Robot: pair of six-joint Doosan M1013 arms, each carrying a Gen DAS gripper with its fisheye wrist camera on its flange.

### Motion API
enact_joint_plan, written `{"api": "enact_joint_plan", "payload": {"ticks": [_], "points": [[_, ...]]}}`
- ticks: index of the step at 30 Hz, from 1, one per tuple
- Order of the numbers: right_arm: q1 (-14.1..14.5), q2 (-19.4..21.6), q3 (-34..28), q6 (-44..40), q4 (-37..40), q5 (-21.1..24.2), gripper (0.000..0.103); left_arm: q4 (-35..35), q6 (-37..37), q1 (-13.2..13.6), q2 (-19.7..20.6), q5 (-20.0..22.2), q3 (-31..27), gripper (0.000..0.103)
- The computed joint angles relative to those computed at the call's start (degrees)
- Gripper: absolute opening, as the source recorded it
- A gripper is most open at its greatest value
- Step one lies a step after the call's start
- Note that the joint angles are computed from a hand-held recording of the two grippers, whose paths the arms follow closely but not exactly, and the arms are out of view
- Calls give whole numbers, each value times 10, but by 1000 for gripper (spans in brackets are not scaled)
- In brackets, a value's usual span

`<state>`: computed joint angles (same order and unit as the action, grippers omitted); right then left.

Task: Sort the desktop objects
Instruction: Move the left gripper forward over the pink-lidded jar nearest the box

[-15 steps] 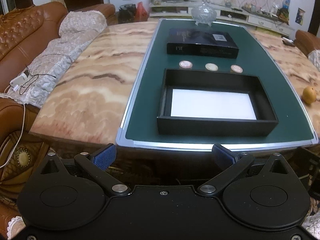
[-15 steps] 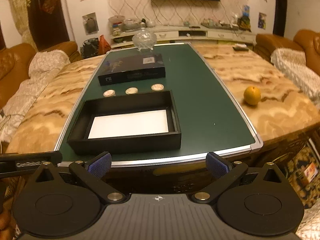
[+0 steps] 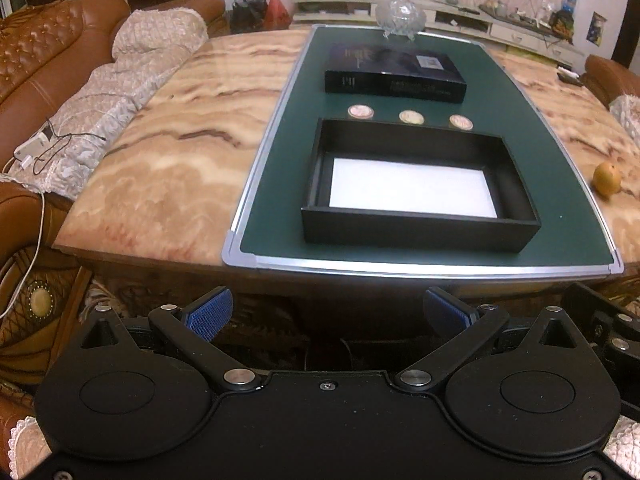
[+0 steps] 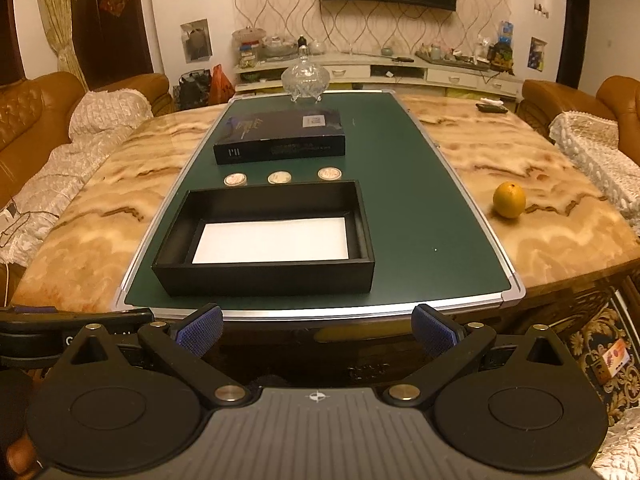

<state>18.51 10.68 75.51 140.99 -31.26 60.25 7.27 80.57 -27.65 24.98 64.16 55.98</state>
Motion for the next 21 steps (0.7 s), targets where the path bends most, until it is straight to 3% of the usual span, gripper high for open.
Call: {"api": "enact_joint_plan", "payload": {"ticks": [21], "points": [[-15,29,-26,-36,22,19,103,1,4,1,29,27,-33,103]]}}
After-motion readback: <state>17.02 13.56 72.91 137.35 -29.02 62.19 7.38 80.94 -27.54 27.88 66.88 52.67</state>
